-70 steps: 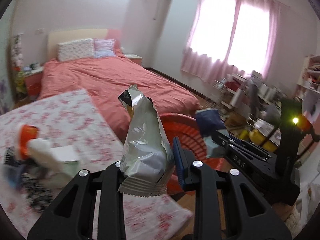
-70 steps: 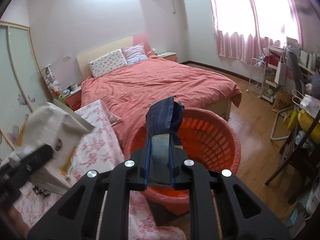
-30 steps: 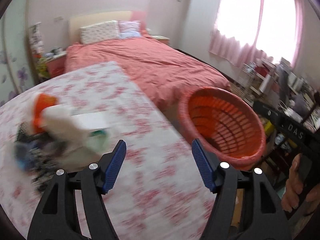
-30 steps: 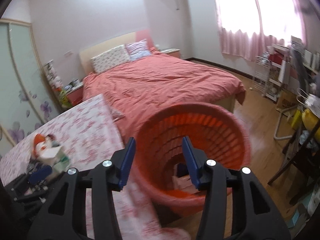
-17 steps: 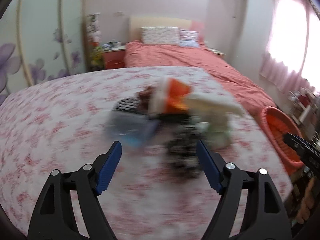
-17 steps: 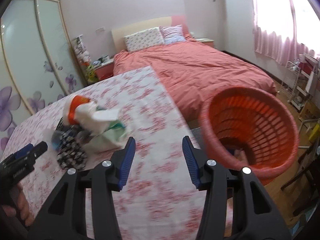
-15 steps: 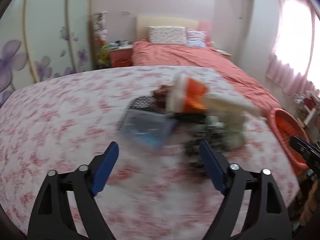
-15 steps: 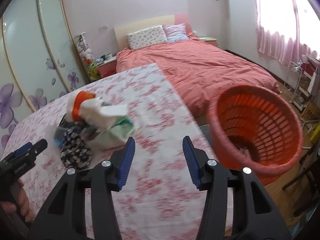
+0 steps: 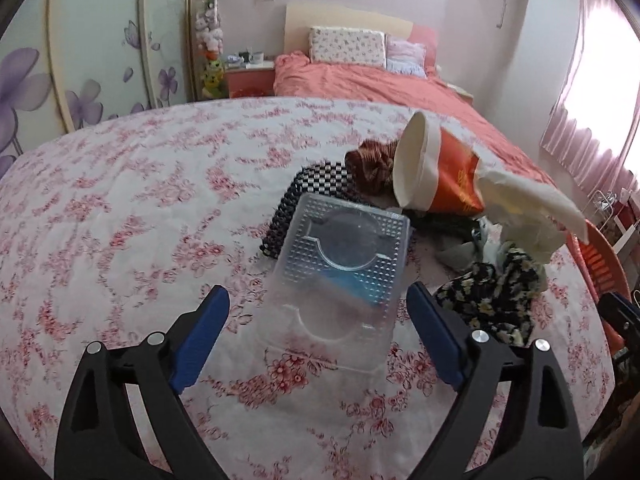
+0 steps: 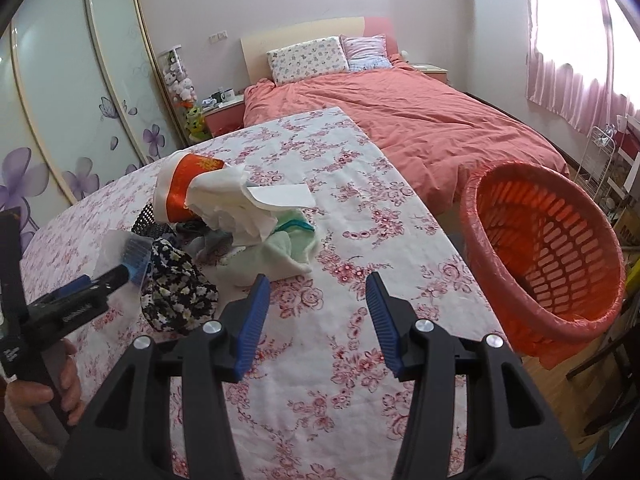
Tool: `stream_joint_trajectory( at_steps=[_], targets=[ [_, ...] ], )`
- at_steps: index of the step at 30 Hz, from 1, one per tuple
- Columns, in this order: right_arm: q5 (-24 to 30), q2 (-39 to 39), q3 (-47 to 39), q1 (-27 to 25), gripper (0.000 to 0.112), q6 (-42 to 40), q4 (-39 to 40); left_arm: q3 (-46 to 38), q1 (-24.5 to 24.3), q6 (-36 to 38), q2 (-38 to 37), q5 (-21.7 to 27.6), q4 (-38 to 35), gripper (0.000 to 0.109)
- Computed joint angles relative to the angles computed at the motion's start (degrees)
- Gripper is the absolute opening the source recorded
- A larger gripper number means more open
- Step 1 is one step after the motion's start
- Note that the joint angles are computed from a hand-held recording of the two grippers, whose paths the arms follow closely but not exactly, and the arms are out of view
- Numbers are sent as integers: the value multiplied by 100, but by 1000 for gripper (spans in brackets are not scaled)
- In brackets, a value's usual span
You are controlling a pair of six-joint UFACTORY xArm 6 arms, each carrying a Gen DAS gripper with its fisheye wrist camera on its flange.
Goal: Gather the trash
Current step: 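Return both tools to the bed and grasp the clear plastic box with the left tool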
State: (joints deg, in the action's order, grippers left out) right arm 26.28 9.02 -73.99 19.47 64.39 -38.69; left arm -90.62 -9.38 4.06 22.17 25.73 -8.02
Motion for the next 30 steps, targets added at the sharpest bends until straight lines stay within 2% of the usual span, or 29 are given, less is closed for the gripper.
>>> stream_joint_trajectory(
  at_steps=[2, 4, 6, 15, 20, 30],
  targets=[
    [17, 42, -53, 8, 50, -45, 27, -40, -1, -16, 41, 52, -2, 89],
    [27, 94, -117, 16, 50, -91, 60, -85, -2, 147, 70, 124, -224, 84],
    [-3, 135, -159, 18, 50, -152, 128, -113, 2, 417, 75, 166, -529, 72],
    [-253, 347, -404, 208, 50, -651, 603, 230, 35, 510, -201, -193, -615, 70],
    [-237, 762, -885, 401, 50, -1120, 990, 403, 129, 519, -327, -419, -623, 70],
    [-18, 1320, -1629, 585, 50, -1628, 1405, -110, 246, 231, 60, 251, -442, 73]
  ],
)
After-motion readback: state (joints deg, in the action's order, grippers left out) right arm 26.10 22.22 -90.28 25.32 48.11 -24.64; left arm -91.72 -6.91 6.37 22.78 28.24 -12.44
